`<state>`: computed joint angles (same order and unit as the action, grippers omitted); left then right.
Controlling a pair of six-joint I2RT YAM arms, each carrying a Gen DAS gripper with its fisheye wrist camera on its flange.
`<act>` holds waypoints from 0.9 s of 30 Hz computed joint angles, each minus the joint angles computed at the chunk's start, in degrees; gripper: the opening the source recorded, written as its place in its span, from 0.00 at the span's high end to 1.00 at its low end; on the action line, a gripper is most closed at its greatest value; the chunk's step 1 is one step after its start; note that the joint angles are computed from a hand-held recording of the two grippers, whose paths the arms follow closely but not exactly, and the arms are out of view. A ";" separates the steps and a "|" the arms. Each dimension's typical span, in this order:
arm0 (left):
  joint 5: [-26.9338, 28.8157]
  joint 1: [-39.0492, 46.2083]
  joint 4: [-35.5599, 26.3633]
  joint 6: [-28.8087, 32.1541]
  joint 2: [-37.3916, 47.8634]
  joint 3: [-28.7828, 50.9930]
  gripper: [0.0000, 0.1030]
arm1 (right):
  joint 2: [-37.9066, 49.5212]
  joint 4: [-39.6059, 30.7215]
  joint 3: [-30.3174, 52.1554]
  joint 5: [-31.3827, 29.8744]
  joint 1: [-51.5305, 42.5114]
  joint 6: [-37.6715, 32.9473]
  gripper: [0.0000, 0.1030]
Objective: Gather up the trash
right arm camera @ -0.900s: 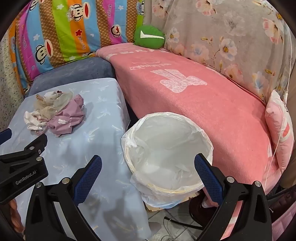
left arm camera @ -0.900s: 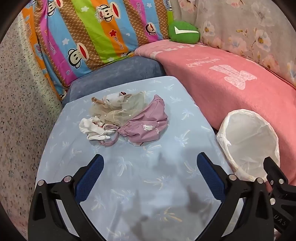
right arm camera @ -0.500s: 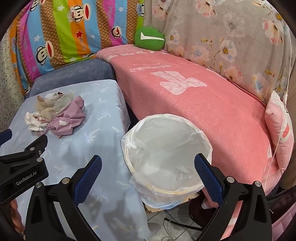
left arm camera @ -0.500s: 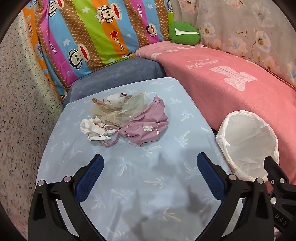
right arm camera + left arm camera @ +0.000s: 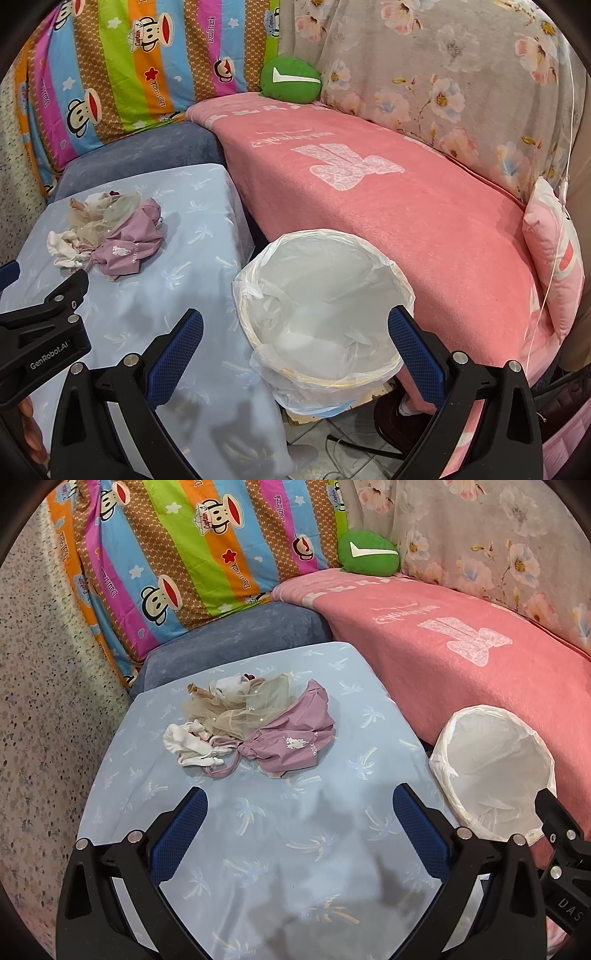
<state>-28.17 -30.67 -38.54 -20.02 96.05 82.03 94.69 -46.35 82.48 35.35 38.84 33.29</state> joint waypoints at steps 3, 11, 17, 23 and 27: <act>-0.44 -0.20 0.10 0.05 0.04 0.11 0.07 | -0.16 0.11 -0.08 -0.11 -0.10 -0.08 0.06; -1.26 -1.02 0.35 0.07 -0.12 -0.02 0.07 | -1.64 0.87 -1.68 -0.21 -0.51 -0.06 0.06; -1.35 -1.17 0.20 -0.11 0.01 0.18 0.07 | -1.88 0.89 -1.84 -0.04 -0.42 0.09 0.06; -1.76 -1.42 0.20 -0.32 -0.15 -0.01 0.07 | -2.34 1.21 -2.09 -0.13 -0.32 0.02 0.06; -1.87 -1.50 0.22 -0.43 -0.25 -0.12 0.07 | -2.36 1.11 -1.98 -0.20 -0.32 0.10 0.06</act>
<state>-30.04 -32.17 -38.32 -20.45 95.80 81.92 92.33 -45.24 80.50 35.14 38.52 33.39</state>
